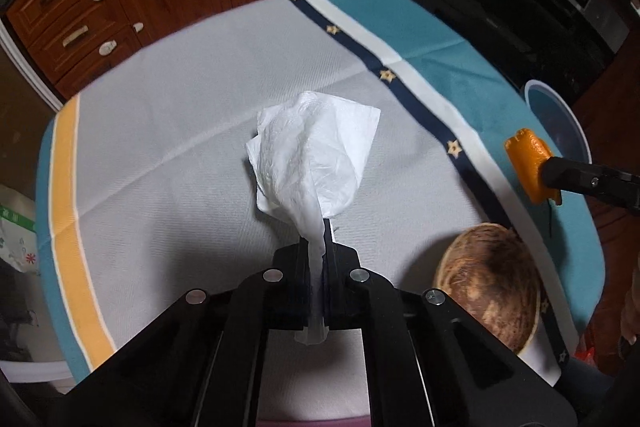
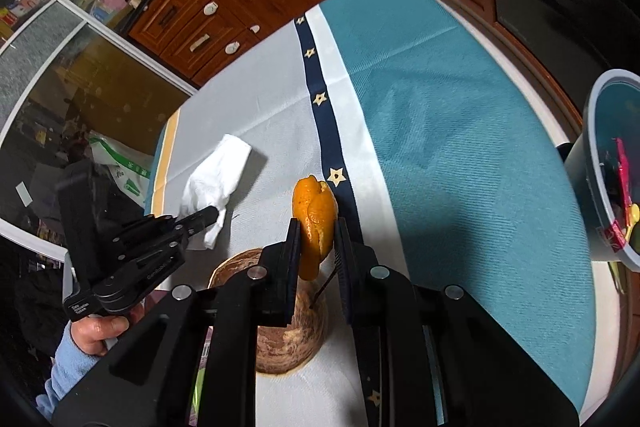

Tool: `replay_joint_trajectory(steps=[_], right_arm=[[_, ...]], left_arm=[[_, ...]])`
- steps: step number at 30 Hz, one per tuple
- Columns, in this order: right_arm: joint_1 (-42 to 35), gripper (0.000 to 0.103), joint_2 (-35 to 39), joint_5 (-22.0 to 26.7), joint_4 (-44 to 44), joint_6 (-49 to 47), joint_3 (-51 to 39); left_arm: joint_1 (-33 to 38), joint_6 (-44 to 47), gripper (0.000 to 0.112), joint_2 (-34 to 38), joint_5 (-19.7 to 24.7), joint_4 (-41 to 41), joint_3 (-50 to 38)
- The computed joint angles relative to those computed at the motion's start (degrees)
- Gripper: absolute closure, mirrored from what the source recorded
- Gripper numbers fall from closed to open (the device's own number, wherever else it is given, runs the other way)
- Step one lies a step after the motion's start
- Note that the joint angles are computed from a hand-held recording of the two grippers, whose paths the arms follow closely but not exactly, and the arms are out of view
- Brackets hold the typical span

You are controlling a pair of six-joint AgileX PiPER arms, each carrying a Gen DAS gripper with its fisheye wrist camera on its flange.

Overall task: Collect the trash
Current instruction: 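Carry peel and napkin to the bin and open both tools to drop them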

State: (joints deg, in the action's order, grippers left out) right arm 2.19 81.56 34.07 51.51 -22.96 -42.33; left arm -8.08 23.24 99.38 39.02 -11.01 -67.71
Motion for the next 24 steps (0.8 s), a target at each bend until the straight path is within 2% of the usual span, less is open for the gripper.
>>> replay_joint_trajectory(steps=[5,10,16,20,24], right_arm=[[-4.35,0.087,-5.27,2.83,1.82,-2.85,2.82],[-12.6,0.087,-10.4,7.8,5.37,-8.81,5.95],[-31.32,0.087,-13.09,18.12,8.83,-19.66,9.5],[-49.94,0.087,-10.69,26.9,8.37,-28.75,10.01],[-64.31,0.086,-5.11,31.37,6.28,-35.17,8.08]], left_arm=[[-2.5,-4.33,0.108,-5.69,1.34,3.01,0.26],[-8.72,-10.29,0.108,-9.1,4.02,6.97,-1.24],[-19.99,-16.41,0.108,-8.24,7.21,10.47,-5.67],[-28.73,-20.27,0.108,-2.99,9.53,12.4,-12.03],[-36.04,-22.0,0.108,5.18,12.09,12.04,-21.3]])
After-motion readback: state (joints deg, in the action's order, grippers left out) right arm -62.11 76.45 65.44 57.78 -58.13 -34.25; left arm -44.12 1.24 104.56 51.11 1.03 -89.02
